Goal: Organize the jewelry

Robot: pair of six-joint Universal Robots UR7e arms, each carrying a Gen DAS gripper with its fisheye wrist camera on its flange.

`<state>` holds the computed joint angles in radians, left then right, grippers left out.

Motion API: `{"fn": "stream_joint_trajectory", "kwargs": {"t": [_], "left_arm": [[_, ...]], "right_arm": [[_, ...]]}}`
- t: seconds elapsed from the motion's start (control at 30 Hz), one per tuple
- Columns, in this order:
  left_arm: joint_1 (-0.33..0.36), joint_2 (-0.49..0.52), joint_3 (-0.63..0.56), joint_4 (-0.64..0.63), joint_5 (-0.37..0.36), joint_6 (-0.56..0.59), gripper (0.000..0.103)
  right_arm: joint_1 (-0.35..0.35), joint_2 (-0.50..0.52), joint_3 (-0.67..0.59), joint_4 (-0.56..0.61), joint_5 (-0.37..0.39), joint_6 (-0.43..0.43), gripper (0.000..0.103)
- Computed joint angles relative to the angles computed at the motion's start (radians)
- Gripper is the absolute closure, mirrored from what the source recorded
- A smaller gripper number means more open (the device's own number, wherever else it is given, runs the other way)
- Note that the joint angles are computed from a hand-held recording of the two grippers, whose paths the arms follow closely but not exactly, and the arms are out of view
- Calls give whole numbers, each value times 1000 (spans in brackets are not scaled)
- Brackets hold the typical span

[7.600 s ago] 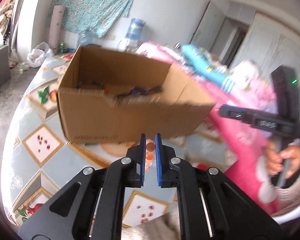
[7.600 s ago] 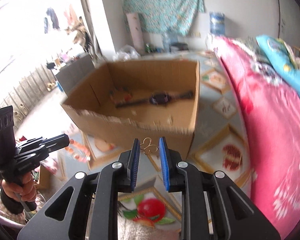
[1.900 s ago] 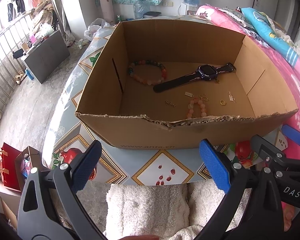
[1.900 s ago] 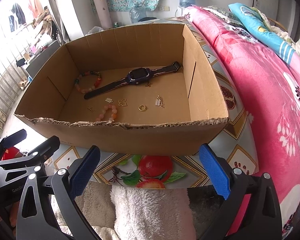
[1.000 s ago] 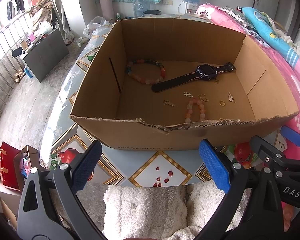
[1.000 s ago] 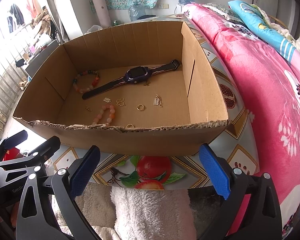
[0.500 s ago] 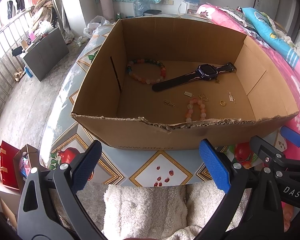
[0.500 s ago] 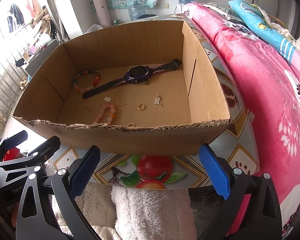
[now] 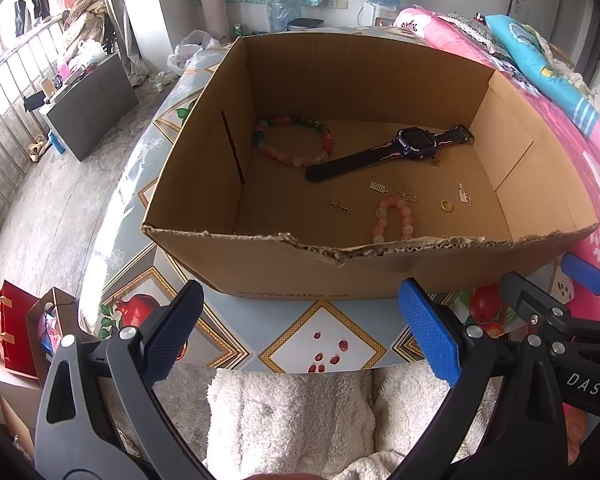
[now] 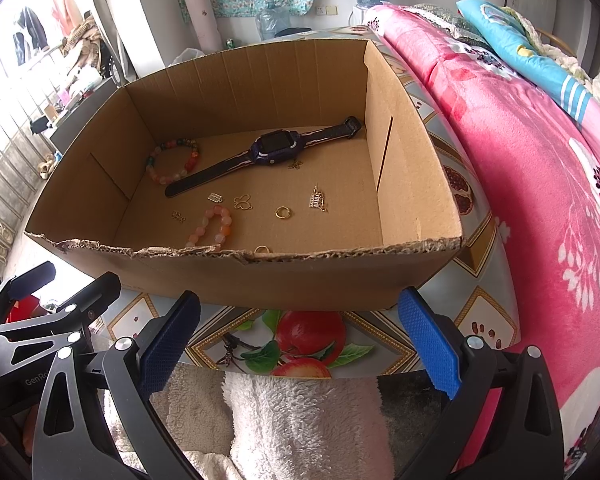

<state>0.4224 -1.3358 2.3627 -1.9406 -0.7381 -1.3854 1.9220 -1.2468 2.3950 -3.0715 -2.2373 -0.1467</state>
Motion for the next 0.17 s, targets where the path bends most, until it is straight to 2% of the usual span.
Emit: {"fn": "stream_joint_trajectory", "kwargs": {"t": [0.17], "left_arm": [[8,3,-3,-9,-11,6,9]], "right_arm": [[-1,0,0,2,1,2,7]]}}
